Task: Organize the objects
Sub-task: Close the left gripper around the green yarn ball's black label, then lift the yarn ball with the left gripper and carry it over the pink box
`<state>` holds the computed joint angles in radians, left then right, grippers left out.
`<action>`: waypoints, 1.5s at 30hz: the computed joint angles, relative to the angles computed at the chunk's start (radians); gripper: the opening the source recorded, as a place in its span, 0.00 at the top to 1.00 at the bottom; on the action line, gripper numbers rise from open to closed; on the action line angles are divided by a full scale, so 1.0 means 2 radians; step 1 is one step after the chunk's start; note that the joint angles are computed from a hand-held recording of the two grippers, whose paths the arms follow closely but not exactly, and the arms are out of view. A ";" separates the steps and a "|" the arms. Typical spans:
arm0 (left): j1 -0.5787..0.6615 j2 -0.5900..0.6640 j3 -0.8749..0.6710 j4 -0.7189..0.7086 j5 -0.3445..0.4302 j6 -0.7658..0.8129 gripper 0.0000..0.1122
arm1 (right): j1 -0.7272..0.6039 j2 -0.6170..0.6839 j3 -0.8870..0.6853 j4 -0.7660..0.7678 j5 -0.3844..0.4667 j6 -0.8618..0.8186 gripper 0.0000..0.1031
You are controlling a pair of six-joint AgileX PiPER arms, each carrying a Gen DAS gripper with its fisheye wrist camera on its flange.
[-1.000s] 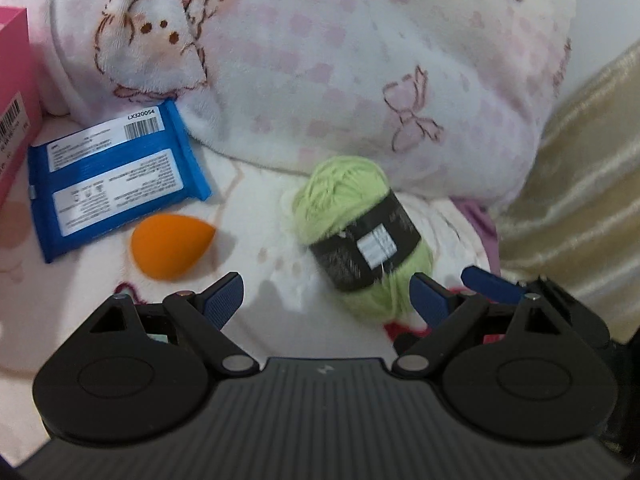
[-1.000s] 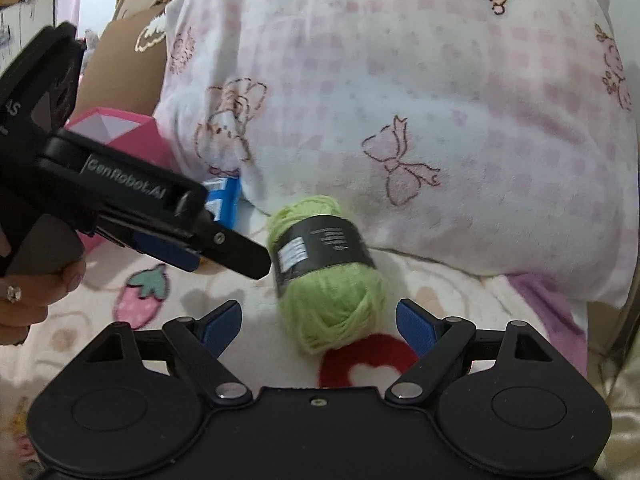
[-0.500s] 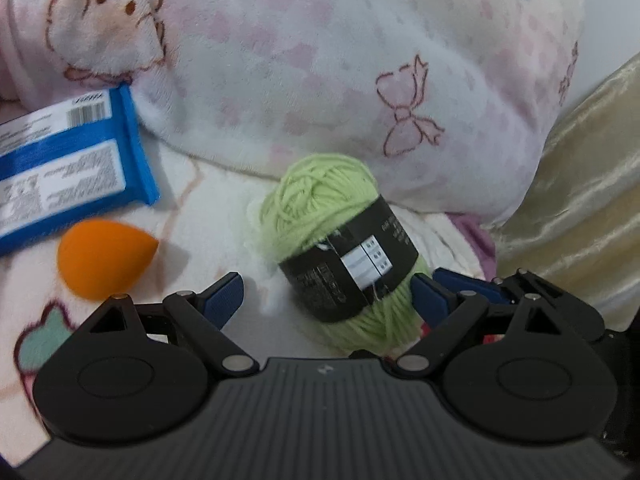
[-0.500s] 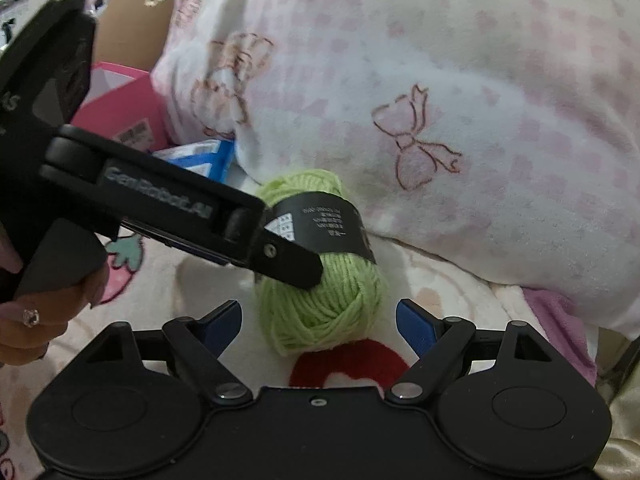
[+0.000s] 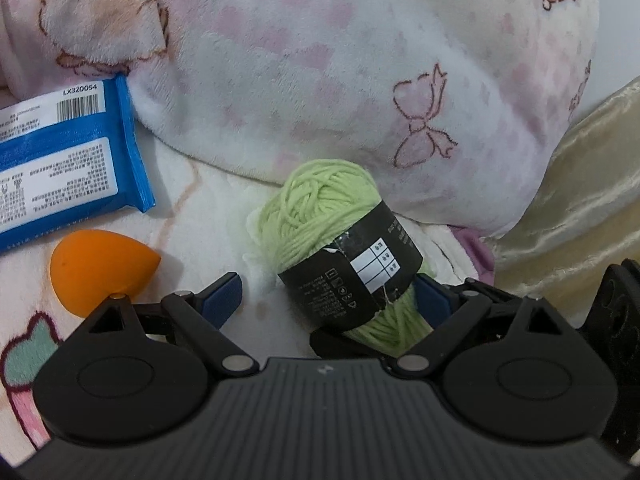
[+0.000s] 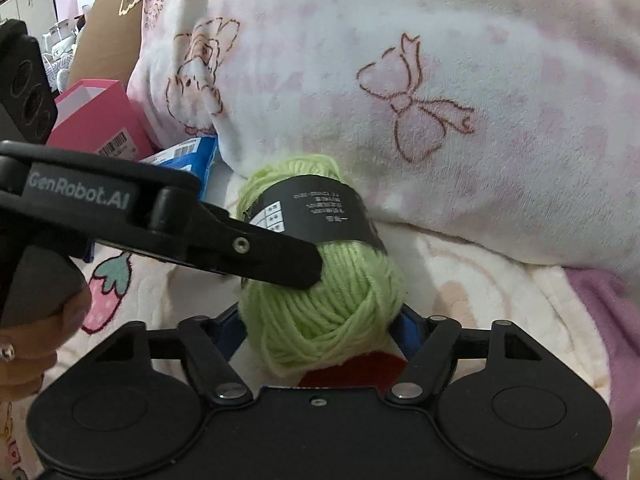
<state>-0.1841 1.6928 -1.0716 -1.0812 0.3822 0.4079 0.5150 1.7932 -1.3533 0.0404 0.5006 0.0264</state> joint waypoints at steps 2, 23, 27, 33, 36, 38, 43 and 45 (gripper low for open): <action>0.003 0.001 0.001 -0.015 0.005 0.009 0.22 | 0.007 -0.001 0.000 -0.024 0.000 0.032 0.30; 0.069 -0.023 0.017 0.000 0.164 0.024 0.45 | 0.085 -0.062 0.002 -0.067 0.113 0.150 0.37; 0.081 -0.055 0.017 0.016 0.190 0.035 0.42 | 0.087 -0.101 0.033 -0.087 0.094 0.147 0.25; 0.051 -0.036 -0.015 0.057 0.138 -0.015 0.39 | 0.065 -0.090 0.042 -0.055 0.043 0.126 0.19; 0.046 -0.015 -0.021 0.060 0.129 -0.028 0.40 | 0.055 -0.078 0.049 -0.027 0.019 0.106 0.19; 0.056 0.000 -0.016 0.022 0.144 -0.012 0.40 | 0.044 -0.068 0.050 0.013 0.009 0.079 0.19; 0.019 -0.021 0.005 0.095 0.075 -0.053 0.40 | 0.029 -0.038 0.038 0.059 0.009 0.054 0.23; 0.006 -0.028 0.009 0.120 0.059 -0.072 0.41 | 0.027 -0.039 0.043 0.075 0.004 0.049 0.25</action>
